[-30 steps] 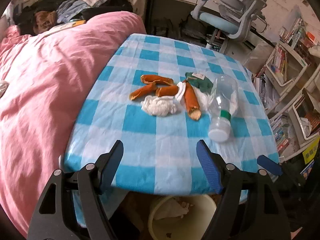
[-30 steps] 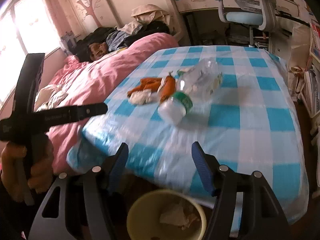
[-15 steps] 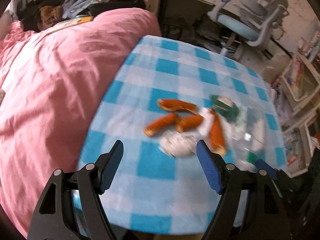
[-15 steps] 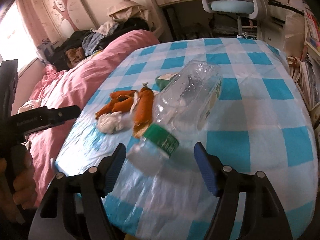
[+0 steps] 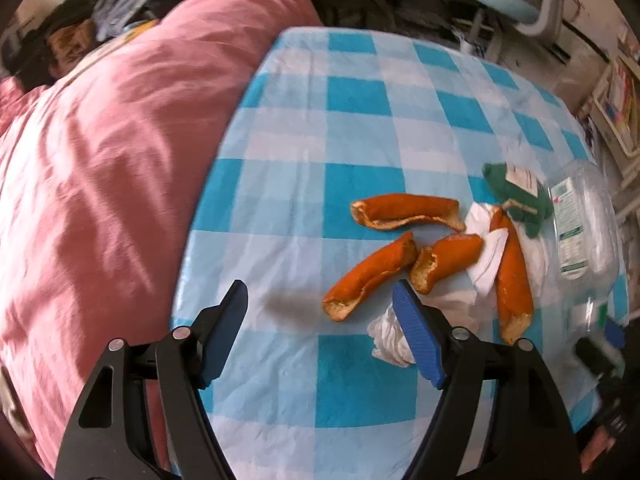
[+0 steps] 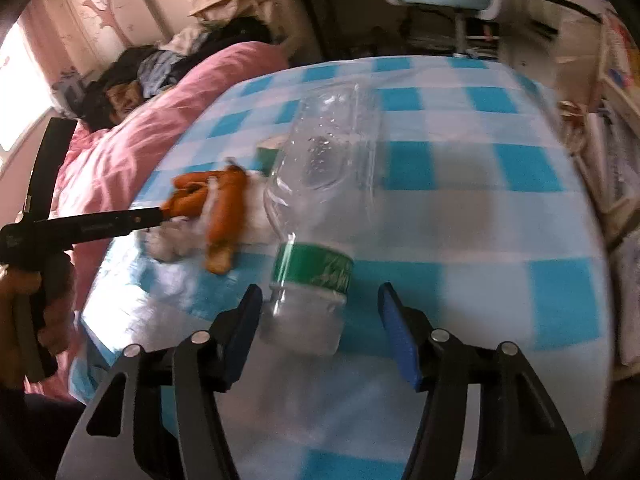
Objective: Collect trash
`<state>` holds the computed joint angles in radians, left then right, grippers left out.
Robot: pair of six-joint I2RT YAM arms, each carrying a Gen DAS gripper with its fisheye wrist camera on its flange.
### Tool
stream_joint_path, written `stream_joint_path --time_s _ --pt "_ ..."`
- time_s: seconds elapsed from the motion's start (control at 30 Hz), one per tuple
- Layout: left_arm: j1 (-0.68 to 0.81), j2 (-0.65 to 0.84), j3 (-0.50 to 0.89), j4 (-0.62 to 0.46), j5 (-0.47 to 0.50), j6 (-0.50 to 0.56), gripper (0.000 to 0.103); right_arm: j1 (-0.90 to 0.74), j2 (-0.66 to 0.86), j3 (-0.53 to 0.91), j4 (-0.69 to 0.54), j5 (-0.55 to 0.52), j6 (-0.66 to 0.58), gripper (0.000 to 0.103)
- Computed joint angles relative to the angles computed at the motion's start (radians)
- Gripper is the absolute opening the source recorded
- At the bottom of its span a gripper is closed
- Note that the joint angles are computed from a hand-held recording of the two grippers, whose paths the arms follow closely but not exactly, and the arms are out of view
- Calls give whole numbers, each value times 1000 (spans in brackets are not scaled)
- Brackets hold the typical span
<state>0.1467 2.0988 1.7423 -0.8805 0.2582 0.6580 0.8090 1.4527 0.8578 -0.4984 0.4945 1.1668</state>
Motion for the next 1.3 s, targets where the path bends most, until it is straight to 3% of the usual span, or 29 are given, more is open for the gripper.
stream_joint_path --time_s 0.07,0.17,0.23,0.43,0.5,0.67,0.77,0.9,1.17,1.2,1.27,1.3 --pt "-13 -9 -21 19 -12 16 72 17 -33 -10 -35 50 15 60" --pt "-36 -22 -64 70 -48 31 72 17 -16 15 -16 96 -44 75" --pt "-39 -21 -66 79 -52 29 72 -7 17 35 9 91 -81 77" --pt "-24 40 39 9 -25 -17 71 -98 74 36 100 38 -126 75" --pt "-31 41 32 16 -40 -5 69 -117 72 23 115 15 -125 60" --pt "-38 25 13 5 -25 36 46 -110 38 -2 117 -6 -120 59" --pt "-30 27 21 -7 -16 43 37 -85 12 -21 108 -8 -93 59" --pt "-29 24 16 2 -14 35 36 -66 -12 -47 113 -3 -70 59" --pt "-49 -34 -101 132 -17 54 38 -76 -28 -74 156 -23 -60 59" --pt "-51 -35 -102 132 -16 61 35 -70 -22 -65 145 -16 -63 59" --pt "-50 -26 -77 81 8 82 15 -64 -19 -61 138 -10 -67 59" --pt "-51 -30 -79 77 7 84 13 -63 -25 -70 148 -13 -65 59"
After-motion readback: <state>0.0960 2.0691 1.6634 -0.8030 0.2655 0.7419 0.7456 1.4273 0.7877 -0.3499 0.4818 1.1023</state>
